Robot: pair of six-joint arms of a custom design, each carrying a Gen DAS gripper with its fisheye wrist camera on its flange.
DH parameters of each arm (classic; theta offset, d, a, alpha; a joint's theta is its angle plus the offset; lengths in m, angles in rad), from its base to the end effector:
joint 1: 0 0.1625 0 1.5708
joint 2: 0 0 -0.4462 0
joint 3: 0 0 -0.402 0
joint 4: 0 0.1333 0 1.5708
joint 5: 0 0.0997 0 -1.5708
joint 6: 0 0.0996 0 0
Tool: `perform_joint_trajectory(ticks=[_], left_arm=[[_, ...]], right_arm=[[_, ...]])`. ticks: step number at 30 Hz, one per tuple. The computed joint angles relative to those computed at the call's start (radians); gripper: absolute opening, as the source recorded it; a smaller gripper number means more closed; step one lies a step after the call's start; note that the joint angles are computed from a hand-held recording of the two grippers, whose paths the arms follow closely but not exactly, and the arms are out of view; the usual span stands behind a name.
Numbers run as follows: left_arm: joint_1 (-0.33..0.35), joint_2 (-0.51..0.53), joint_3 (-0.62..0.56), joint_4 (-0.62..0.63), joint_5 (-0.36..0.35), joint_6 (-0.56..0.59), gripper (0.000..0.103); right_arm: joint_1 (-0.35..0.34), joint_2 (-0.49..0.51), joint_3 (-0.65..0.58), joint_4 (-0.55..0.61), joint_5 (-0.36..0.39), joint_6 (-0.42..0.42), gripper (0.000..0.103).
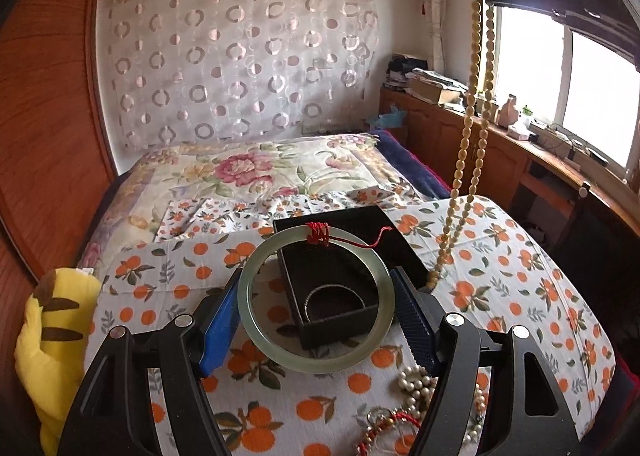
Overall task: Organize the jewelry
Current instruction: 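Lift the jade bangle over the black box with the left tool while the right tool carries the pearls there, then open the left tool to drop the jade bangle into the box while the right tool releases the pearls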
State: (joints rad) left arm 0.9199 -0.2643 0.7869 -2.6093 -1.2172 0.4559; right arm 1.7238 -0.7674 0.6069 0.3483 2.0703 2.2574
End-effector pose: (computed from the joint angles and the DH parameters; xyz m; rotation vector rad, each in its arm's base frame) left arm -0.4190 -0.8271 0.0463 1.3315 2.4012 -0.7678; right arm 0.2043 -0.7630 0.4223 0.5900 -1.8386 1.2884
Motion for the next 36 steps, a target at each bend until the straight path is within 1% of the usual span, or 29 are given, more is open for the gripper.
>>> perform_joint_trajectory(ticks=[2,6,7,8,10,11,12,14,16,17,18,22,23,24,25,26,27,29,33,35,36], left_arm=[[0.003,0.019,-0.038,0.025,0.0,-0.007,0.068],[0.003,0.051,-0.09,0.047,0.013,0.001,0.068],[0.003,0.058,-0.1,0.052,0.012,0.003,0.068],[0.003,0.07,-0.12,0.062,0.013,0.002,0.068],[0.003,0.092,-0.158,0.084,0.013,0.002,0.068],[0.003,0.107,-0.184,0.096,0.012,0.002,0.068],[0.002,0.119,-0.207,0.11,0.012,0.003,0.068],[0.002,0.161,-0.28,0.155,0.012,0.004,0.068],[0.003,0.202,-0.354,0.206,0.015,-0.004,0.068],[0.004,0.235,-0.415,0.249,0.018,-0.01,0.068],[0.005,0.255,-0.452,0.274,0.018,-0.014,0.068],[0.01,0.341,-0.615,0.38,0.03,-0.03,0.068],[0.011,0.344,-0.619,0.386,0.032,-0.034,0.069],[0.012,0.332,-0.596,0.37,0.028,-0.035,0.069],[0.014,0.31,-0.551,0.338,0.023,-0.034,0.072],[0.014,0.291,-0.512,0.31,0.02,-0.032,0.078],[0.014,0.283,-0.497,0.298,0.018,-0.031,0.08],[0.013,0.261,-0.459,0.272,0.016,-0.026,0.08],[0.01,0.191,-0.341,0.194,0.011,-0.022,0.08],[0.009,0.14,-0.251,0.135,0.011,-0.015,0.08],[0.008,0.127,-0.227,0.119,0.012,-0.014,0.08]], right_arm=[[0.001,0.014,-0.027,0.012,0.004,-0.003,0.006],[-0.008,0.066,-0.133,0.073,0.008,0.015,0.006],[-0.013,0.064,-0.127,0.076,0.003,0.026,0.006],[-0.018,0.08,-0.163,0.105,-0.002,0.044,0.006],[-0.027,0.09,-0.176,0.117,-0.005,0.052,0.006],[-0.031,0.107,-0.207,0.135,-0.002,0.053,0.006],[-0.034,0.107,-0.201,0.132,-0.002,0.054,0.006],[-0.041,0.115,-0.206,0.139,-0.001,0.06,0.006],[-0.047,0.108,-0.183,0.131,-0.003,0.065,0.006],[-0.049,0.105,-0.175,0.128,-0.003,0.065,0.006],[-0.051,0.097,-0.152,0.115,-0.002,0.066,0.006],[-0.058,0.096,-0.146,0.122,-0.007,0.077,0.006],[-0.059,0.093,-0.137,0.12,-0.009,0.078,0.006],[-0.061,0.093,-0.137,0.124,-0.01,0.081,0.006],[-0.062,0.094,-0.138,0.128,-0.01,0.082,0.006],[-0.064,0.093,-0.134,0.128,-0.011,0.083,0.006],[-0.065,0.091,-0.127,0.126,-0.011,0.084,0.006],[-0.067,0.094,-0.129,0.129,-0.011,0.087,0.006],[-0.071,0.102,-0.14,0.141,-0.014,0.095,0.006],[-0.074,0.109,-0.149,0.153,-0.017,0.102,0.006],[-0.076,0.114,-0.159,0.163,-0.019,0.106,0.006]])
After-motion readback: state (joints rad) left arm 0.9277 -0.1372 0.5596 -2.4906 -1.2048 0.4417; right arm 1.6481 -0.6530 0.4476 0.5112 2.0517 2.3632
